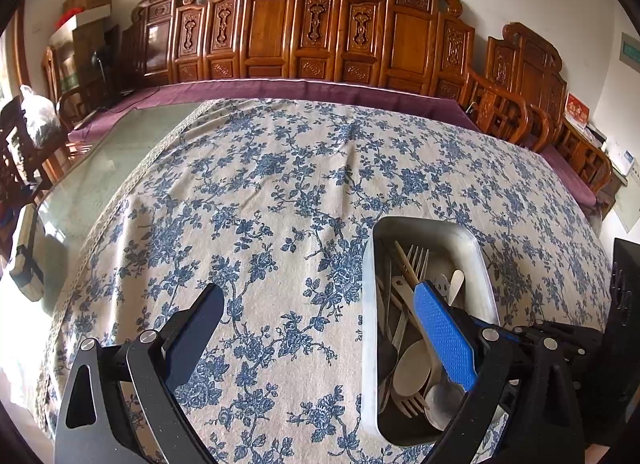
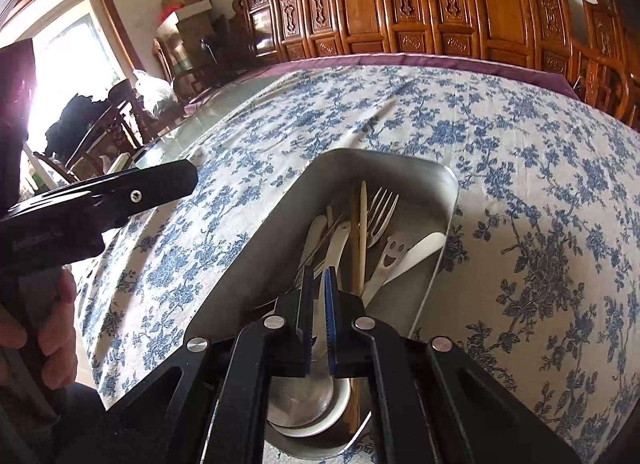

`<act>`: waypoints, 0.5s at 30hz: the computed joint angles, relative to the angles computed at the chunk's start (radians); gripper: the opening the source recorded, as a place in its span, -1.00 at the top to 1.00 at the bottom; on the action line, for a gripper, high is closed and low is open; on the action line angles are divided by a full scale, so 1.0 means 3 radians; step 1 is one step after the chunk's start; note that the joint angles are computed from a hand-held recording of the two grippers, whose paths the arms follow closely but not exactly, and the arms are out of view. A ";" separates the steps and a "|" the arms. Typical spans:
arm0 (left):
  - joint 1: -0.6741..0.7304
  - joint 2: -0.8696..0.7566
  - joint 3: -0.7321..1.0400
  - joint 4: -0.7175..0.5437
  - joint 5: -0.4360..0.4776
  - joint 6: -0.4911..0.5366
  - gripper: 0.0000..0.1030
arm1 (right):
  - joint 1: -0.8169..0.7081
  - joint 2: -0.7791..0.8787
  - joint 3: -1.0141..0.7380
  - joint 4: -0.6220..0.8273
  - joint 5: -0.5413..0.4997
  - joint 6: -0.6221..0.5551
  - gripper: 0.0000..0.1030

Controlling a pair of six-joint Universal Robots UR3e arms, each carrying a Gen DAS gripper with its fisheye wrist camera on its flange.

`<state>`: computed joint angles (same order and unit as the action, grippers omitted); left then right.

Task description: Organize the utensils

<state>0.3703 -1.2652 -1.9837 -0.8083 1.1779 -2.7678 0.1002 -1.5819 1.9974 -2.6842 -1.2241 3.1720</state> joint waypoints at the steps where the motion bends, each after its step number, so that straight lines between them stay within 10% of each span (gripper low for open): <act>1: -0.0003 0.0002 -0.0007 0.0005 0.0003 0.0001 -0.79 | -0.0022 -0.0057 0.0035 -0.0005 -0.0017 -0.0022 0.87; 15: -0.0095 0.0345 -0.0104 -0.0192 -0.0061 -0.0022 -0.79 | -0.0721 -0.1473 0.0705 0.0621 -0.0081 -0.0447 0.15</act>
<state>0.3416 -1.1618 -2.0149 -0.8659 1.1596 -2.7742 -0.1162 -2.0239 2.2088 -2.4978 -1.2484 3.0378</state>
